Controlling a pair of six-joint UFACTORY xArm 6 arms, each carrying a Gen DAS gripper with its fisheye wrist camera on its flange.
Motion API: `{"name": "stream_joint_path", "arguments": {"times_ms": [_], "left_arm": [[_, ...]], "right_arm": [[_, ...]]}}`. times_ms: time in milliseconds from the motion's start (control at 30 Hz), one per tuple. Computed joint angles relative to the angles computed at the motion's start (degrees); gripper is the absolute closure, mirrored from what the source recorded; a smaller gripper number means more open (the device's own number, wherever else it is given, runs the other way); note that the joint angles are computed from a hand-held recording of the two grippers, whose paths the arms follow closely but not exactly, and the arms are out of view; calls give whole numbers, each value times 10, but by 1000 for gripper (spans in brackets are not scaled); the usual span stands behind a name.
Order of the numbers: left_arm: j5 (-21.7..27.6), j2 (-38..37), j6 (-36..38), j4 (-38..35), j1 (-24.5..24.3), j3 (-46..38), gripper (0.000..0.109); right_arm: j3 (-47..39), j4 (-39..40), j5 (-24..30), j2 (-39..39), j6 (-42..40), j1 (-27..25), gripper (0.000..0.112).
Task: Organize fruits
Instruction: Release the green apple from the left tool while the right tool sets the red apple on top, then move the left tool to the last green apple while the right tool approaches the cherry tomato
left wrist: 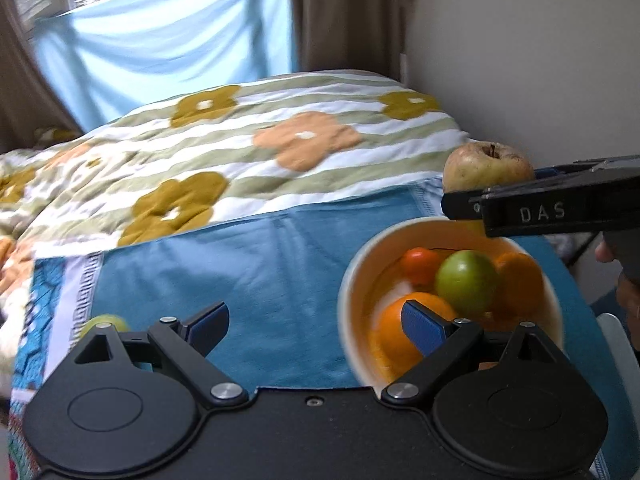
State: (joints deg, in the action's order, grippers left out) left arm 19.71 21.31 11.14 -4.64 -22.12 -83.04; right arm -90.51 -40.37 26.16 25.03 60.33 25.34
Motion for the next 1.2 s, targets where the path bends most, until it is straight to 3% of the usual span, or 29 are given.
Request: {"name": "stream_joint_path", "arguments": {"times_ms": [400,700,767,800,900,1200], "left_arm": [[-2,-32,-113,97,37,45,13],[12,-33,-137,107,49,46,13],[11,-36,-138,108,50,49,13],[10,-36,-140,111,51,50,13],[8,-43,-150,120,52,57,13],[-11,-81,-171,134,51,96,13]], "right_arm": [[-112,79,-17,107,-160,26,22],[-111,76,-32,122,-184,30,21],[-92,36,-50,112,-152,28,19],[-81,-5,-60,104,-121,27,9],[-64,-96,-66,84,-46,23,9],[-12,-127,-59,31,15,24,9]]}}
